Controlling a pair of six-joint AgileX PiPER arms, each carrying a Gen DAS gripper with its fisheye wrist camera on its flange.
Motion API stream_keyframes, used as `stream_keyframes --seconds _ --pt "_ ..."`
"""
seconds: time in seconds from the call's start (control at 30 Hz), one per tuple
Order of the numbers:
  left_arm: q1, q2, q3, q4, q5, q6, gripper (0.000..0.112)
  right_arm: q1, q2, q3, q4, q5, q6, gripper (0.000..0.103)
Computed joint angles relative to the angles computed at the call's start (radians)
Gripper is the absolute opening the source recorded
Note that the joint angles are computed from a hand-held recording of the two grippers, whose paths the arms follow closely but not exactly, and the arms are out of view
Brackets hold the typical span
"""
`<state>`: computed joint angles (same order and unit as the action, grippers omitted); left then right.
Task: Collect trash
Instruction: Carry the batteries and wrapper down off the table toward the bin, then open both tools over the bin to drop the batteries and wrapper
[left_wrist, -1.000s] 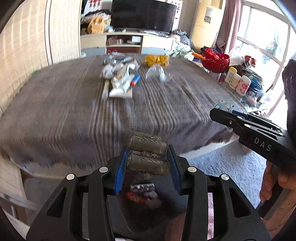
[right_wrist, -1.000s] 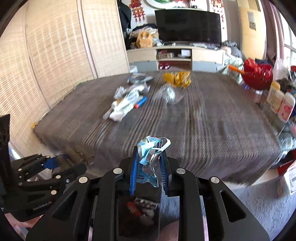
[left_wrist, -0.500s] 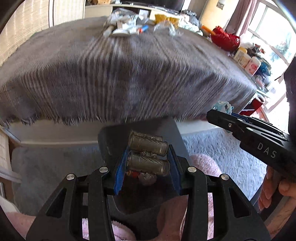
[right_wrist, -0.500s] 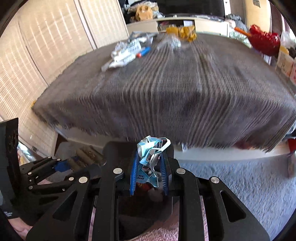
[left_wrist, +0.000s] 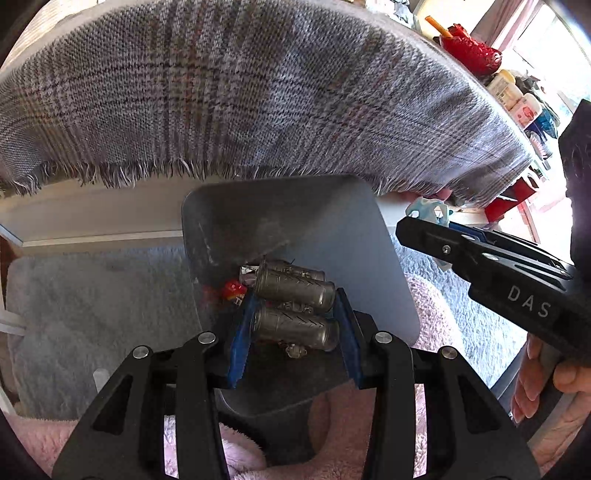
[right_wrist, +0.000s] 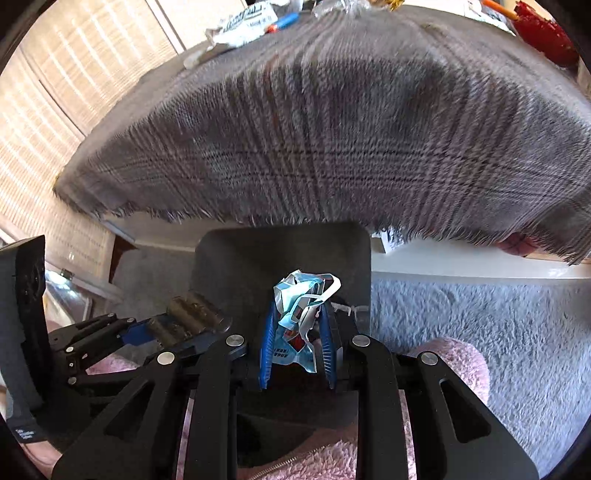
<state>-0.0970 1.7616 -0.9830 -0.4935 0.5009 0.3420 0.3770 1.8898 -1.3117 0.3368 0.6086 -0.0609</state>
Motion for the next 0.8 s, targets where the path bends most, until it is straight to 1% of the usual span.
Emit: stream_keyframes --seconds 0.1,0.17,0.2,0.23,0.27,0.3,0.33,0.37,0.4,0.43,0.47,0.53,0.63,0.7,0.8 --pt "-0.001 0.011 -0.006 0.001 0.008 0.003 0.04 -0.002 0.025 -0.03 -0.01 0.02 0.021 0.026" --pt "-0.001 0.025 -0.015 -0.002 0.02 -0.002 0.04 -0.004 0.041 -0.049 -0.018 0.037 0.035 0.03" --pt "0.002 0.033 -0.018 -0.011 0.029 0.004 0.04 -0.005 0.047 -0.057 -0.02 0.043 0.04 0.038" --pt "0.004 0.041 -0.017 -0.024 0.027 0.016 0.04 -0.007 0.05 -0.06 -0.013 0.046 0.038 0.051" --pt "0.006 0.047 -0.019 -0.035 0.029 0.023 0.044 -0.01 0.051 -0.06 -0.002 0.045 0.031 0.055" --pt "0.008 0.046 -0.019 -0.037 0.027 0.025 0.05 -0.01 0.053 -0.062 -0.004 0.045 0.033 0.057" --pt "0.006 0.043 -0.016 -0.035 0.019 0.023 0.053 -0.009 0.054 -0.064 -0.013 0.047 0.041 0.058" --pt "0.002 0.039 -0.012 -0.024 0.007 0.013 0.061 -0.009 0.053 -0.065 -0.022 0.046 0.051 0.059" --pt "-0.002 0.035 -0.01 -0.01 -0.002 0.0 0.071 -0.012 0.051 -0.063 -0.025 0.044 0.055 0.066" --pt "-0.006 0.031 -0.009 0.003 -0.007 -0.015 0.077 -0.014 0.047 -0.06 -0.032 0.04 0.065 0.073" --pt "-0.009 0.029 -0.011 0.016 -0.007 -0.028 0.079 -0.016 0.043 -0.058 -0.044 0.038 0.078 0.075" --pt "-0.014 0.025 -0.013 0.05 -0.006 -0.062 0.088 -0.018 0.035 -0.053 -0.065 0.033 0.1 0.085" --pt "-0.016 0.017 -0.023 0.106 0.011 -0.123 0.094 -0.02 0.02 -0.048 -0.119 0.024 0.154 0.097" --pt "-0.009 0.01 -0.027 0.117 0.024 -0.135 0.095 -0.026 0.008 -0.046 -0.136 0.023 0.163 0.099" --pt "0.011 -0.013 -0.039 0.115 0.057 -0.132 0.095 -0.035 -0.005 -0.051 -0.139 0.027 0.156 0.099"
